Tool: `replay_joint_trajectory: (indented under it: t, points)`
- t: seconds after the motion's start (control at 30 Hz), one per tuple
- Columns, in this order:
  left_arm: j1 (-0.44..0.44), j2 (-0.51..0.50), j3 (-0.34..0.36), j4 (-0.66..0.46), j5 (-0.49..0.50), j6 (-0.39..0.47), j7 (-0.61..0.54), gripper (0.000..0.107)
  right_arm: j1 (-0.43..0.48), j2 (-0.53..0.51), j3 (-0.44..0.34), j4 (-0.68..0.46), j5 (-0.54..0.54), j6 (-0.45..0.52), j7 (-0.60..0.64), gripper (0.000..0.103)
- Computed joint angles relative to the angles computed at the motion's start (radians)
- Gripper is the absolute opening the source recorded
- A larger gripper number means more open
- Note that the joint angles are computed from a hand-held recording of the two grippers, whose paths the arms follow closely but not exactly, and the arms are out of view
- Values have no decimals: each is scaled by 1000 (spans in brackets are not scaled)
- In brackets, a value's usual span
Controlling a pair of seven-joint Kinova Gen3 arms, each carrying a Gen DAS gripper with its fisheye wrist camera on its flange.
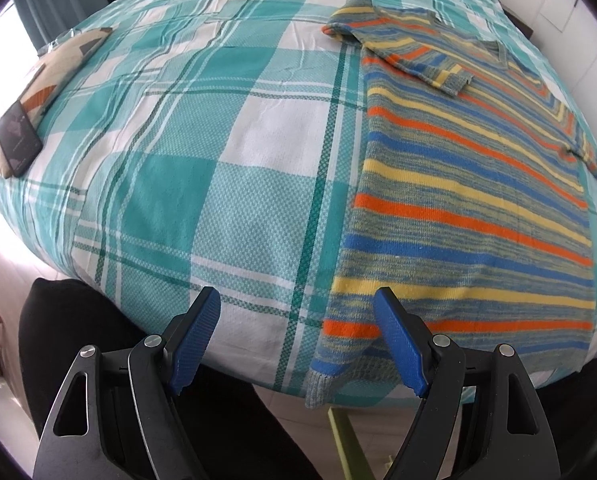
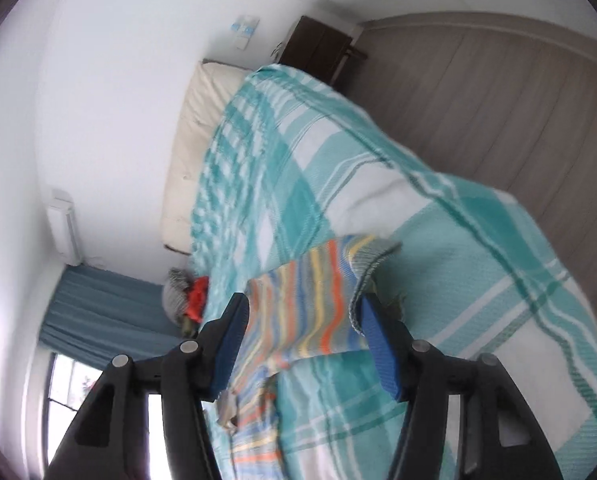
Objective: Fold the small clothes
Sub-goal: 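Lift the held sleeve with the right gripper across the sweater body, then lay the sleeve on the body and open the right gripper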
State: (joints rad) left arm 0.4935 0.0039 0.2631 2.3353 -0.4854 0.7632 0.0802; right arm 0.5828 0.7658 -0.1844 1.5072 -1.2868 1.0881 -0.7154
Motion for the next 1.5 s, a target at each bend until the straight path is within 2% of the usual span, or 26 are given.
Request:
replay_joint_trajectory:
  t: [0.03,0.1,0.17,0.2,0.23,0.3,0.37,0.4,0.47,0.53,0.63,0.7,0.73,0.77,0.8,0.87,0.93,1.03,1.1,1.2,1.27,1.33,1.4,1.43,1.5]
  points:
    - [-1,3,-1,1,2,-4,1,81,-10,2,9,-22,29,24,-13,59]
    - [3,10,1,1,0,-5,10,81,-76,-34,84,-60,111,24,-28,59]
    - [11,16,3,0,-3,-3,22,81,-164,-76,165,-62,185,-41,-66,59]
    - [15,21,4,-1,-3,-4,24,81,-187,-85,182,-58,215,-79,-79,59]
    - [18,29,3,-3,0,-5,21,81,-193,-83,180,-68,250,-101,-104,59]
    - [26,48,-2,-10,6,-5,10,81,-160,-62,121,-93,296,-148,-164,58]
    - [38,66,-8,-20,8,3,5,81,-121,-30,67,-120,285,-176,-203,58]
    - [44,72,-12,-25,8,6,5,81,-96,-2,33,-147,290,-166,-232,55]
    - [55,81,-18,-36,11,18,5,81,-101,45,0,-203,348,-158,-292,5]
    - [65,81,-23,-42,13,27,8,81,-145,18,19,-215,407,-216,-287,4]
    - [76,91,-26,-48,10,35,11,81,-127,-46,-18,-180,392,-322,-237,4]
    - [73,104,-33,-52,17,24,-13,81,-168,-30,30,-205,415,-324,-279,7]
    - [75,111,-36,-56,18,25,-18,81,-187,-11,49,-230,444,-300,-315,16]
    - [79,113,-38,-59,19,26,-19,81,-197,3,61,-244,468,-284,-335,32]
    - [84,109,-40,-61,16,25,-18,81,-191,5,54,-241,477,-284,-338,39]
    - [97,106,-38,-64,5,34,-3,81,-122,-4,-15,-195,444,-304,-296,46]
    - [107,107,-35,-66,-4,47,5,81,-29,-21,-87,-122,363,-332,-217,49]
    - [103,102,-38,-55,6,38,1,81,99,-21,-171,-58,322,-287,-98,49]
    - [90,98,-43,-45,22,17,-11,81,115,-36,-184,-24,377,-254,-17,49]
    - [70,101,-50,-40,50,-9,-39,81,33,-106,-131,45,477,-327,105,49]
    - [66,106,-52,-49,60,-8,-47,81,-55,-140,-71,80,472,-409,176,50]
    - [70,107,-53,-62,59,4,-43,81,-128,-147,-35,78,480,-469,200,50]
    - [77,109,-51,-74,52,22,-35,81,-153,-137,-44,50,505,-498,189,48]
    - [81,111,-49,-80,48,30,-33,81,-158,-136,-46,40,496,-505,202,46]
    - [85,118,-49,-86,44,43,-33,81,-131,-121,-90,-2,527,-470,191,30]
